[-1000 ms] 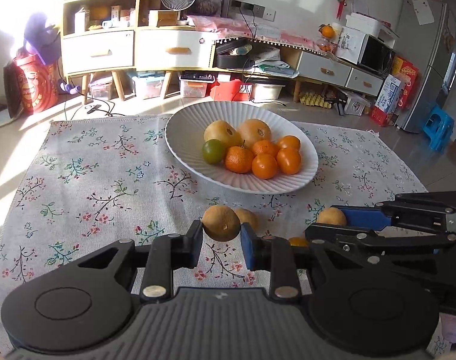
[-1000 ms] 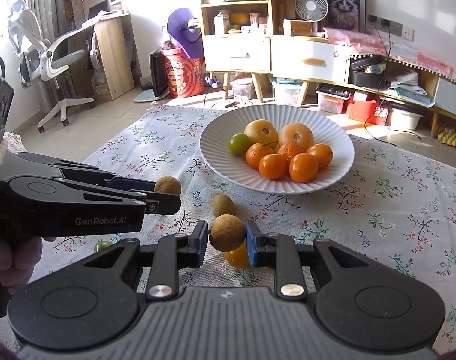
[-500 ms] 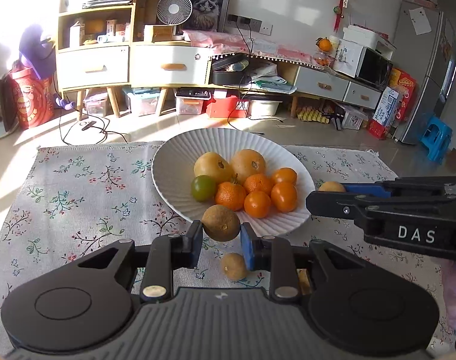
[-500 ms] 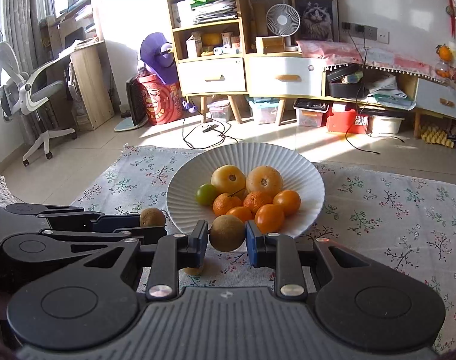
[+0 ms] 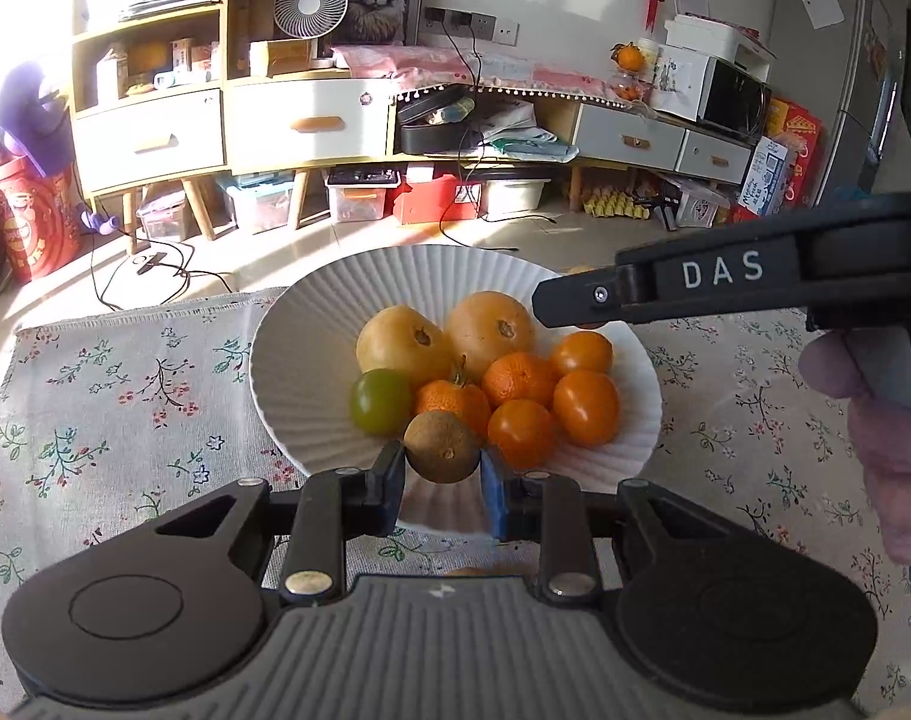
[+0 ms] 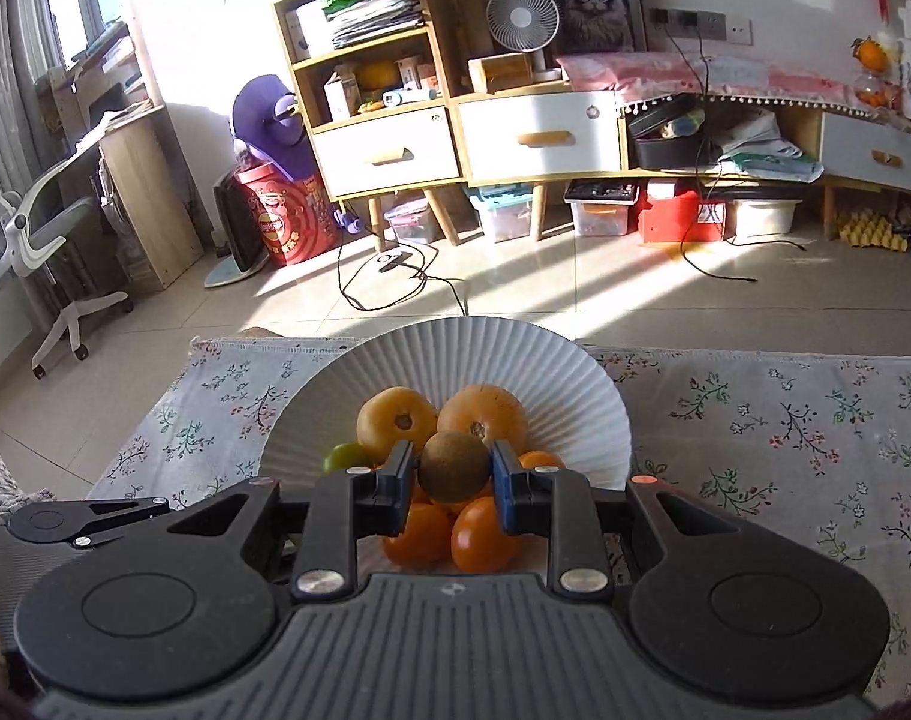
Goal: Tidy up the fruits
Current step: 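Lower both kiwis into the plate and open both grippers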
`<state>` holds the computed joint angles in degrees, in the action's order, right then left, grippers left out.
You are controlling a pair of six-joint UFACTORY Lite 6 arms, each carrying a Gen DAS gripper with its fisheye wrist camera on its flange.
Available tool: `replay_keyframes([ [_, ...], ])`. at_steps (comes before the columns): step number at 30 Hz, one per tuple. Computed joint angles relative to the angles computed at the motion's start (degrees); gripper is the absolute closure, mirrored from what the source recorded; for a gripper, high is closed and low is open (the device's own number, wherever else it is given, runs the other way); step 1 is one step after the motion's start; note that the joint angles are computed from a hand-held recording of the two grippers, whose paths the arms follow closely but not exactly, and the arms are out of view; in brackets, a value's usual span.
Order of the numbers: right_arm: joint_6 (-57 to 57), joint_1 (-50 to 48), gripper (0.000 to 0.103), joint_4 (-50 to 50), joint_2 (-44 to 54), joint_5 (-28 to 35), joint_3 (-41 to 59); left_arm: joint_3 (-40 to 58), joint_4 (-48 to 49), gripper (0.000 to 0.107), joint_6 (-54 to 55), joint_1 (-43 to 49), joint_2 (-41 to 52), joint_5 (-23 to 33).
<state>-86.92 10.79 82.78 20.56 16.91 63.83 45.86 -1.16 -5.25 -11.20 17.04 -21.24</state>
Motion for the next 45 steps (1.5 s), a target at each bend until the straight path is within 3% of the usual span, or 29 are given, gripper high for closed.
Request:
replay_keyframes([
  [6, 10.44, 2.27, 0.079, -9.95, 8.32, -1.69, 9.78, 1.61, 5.64, 0.09, -2.71, 1.79, 2.36, -0.91],
  [12, 26.2, 3.62, 0.079, -26.5, 15.06, -1.94, 18.98, 1.83, 14.17, 0.09, -7.69, 3.7, 3.0, -2.31],
  [24, 51.54, 6.81, 0.079, -51.63, 23.91, -0.22, 30.69, 3.92, 21.18, 0.089, -14.22, 5.46, 4.48, -2.12],
  [38, 62.48, 8.44, 0.078, -62.49, 26.67, 0.45, 34.16, 3.77, 20.09, 0.088, -12.05, 4.95, 4.43, -2.29],
  [42, 64.53, 8.69, 0.077, -64.49, 26.61, 0.88, 34.74, 3.59, 19.81, 0.081, -11.36, 4.65, 4.06, -1.93],
  [45, 65.14, 8.57, 0.068, -64.69, 25.62, 0.22, 33.58, 3.48, 20.2, 0.072, -11.67, 4.61, 3.66, -1.56],
])
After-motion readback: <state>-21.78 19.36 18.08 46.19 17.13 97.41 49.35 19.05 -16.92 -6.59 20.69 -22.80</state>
